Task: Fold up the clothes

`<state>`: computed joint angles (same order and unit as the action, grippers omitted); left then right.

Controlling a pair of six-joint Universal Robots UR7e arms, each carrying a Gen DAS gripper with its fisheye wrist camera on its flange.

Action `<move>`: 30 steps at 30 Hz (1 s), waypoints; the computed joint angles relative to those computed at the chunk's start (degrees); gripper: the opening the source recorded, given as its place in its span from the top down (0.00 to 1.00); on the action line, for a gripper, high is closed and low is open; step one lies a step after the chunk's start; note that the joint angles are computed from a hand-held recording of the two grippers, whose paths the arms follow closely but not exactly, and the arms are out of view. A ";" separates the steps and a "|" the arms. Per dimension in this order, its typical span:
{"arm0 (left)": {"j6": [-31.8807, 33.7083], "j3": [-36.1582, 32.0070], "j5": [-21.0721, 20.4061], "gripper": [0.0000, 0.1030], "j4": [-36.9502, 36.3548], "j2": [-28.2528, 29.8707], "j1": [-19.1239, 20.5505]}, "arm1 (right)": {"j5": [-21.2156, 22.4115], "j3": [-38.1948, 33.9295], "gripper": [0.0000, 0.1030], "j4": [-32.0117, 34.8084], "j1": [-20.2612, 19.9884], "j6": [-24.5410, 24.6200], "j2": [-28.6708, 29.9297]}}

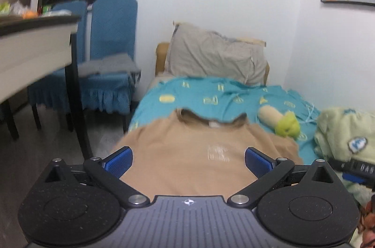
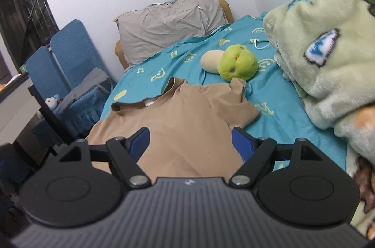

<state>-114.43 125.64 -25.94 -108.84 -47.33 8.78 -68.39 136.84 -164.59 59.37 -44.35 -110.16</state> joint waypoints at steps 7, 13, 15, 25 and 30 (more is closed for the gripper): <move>0.11 6.73 -20.37 0.05 -15.04 -1.72 1.93 | 2.48 -0.91 0.22 5.79 -2.34 1.15 -3.18; 0.65 12.72 -32.23 0.11 -24.44 -4.59 3.49 | 2.58 -1.90 0.22 6.30 -2.39 3.69 -2.44; 1.45 14.60 -35.47 0.13 -30.07 -4.66 3.89 | 2.28 -2.41 0.22 6.70 -2.35 4.60 -2.05; 12.95 12.13 -43.28 0.85 -27.57 -6.35 4.94 | 4.14 -6.96 0.22 10.66 -4.60 10.22 -0.48; 15.96 10.81 -44.63 0.98 -21.43 -9.91 3.56 | 3.74 -7.54 0.22 10.81 -4.51 10.46 -0.48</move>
<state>-98.48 136.45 -70.57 -130.28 -57.24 12.34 -64.65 129.30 -153.78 54.86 -33.89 -110.64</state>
